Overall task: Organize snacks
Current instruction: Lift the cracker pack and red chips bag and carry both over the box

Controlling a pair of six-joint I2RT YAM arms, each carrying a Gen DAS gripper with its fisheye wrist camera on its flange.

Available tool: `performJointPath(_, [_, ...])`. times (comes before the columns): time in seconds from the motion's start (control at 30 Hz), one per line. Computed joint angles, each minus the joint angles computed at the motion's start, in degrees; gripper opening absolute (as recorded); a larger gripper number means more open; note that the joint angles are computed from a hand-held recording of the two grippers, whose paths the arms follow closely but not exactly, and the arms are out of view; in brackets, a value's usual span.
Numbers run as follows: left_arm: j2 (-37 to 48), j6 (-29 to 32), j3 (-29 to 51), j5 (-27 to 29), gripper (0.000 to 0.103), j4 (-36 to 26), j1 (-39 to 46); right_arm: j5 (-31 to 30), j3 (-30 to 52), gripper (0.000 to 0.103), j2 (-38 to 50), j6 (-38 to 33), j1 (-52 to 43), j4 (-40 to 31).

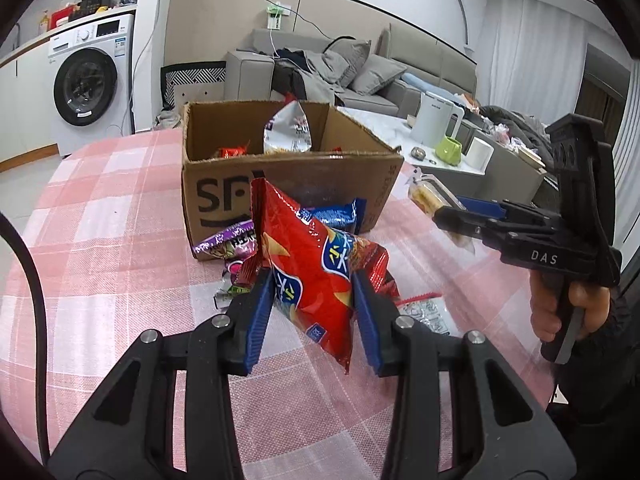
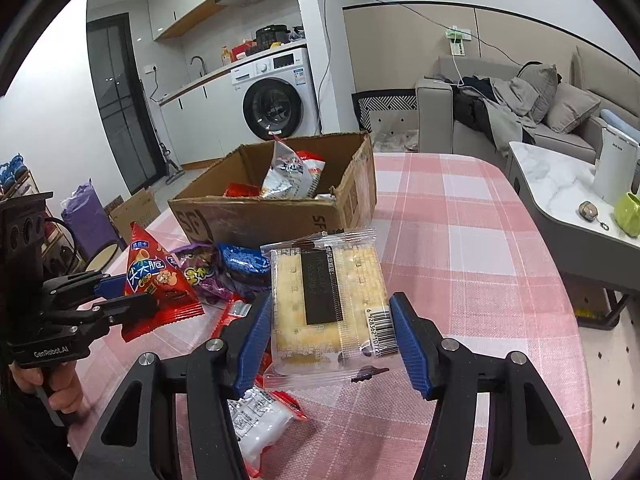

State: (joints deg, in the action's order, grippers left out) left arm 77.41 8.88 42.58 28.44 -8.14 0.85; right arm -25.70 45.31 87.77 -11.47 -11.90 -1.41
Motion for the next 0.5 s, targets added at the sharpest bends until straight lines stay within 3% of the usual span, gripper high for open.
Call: performJointPath(0.5, [-4.32, -1.78, 1.45, 1.47, 0.036, -2.03, 3.88, -1.44, -0.9, 0.06, -5.28, 3.45, 0.91, 0.36])
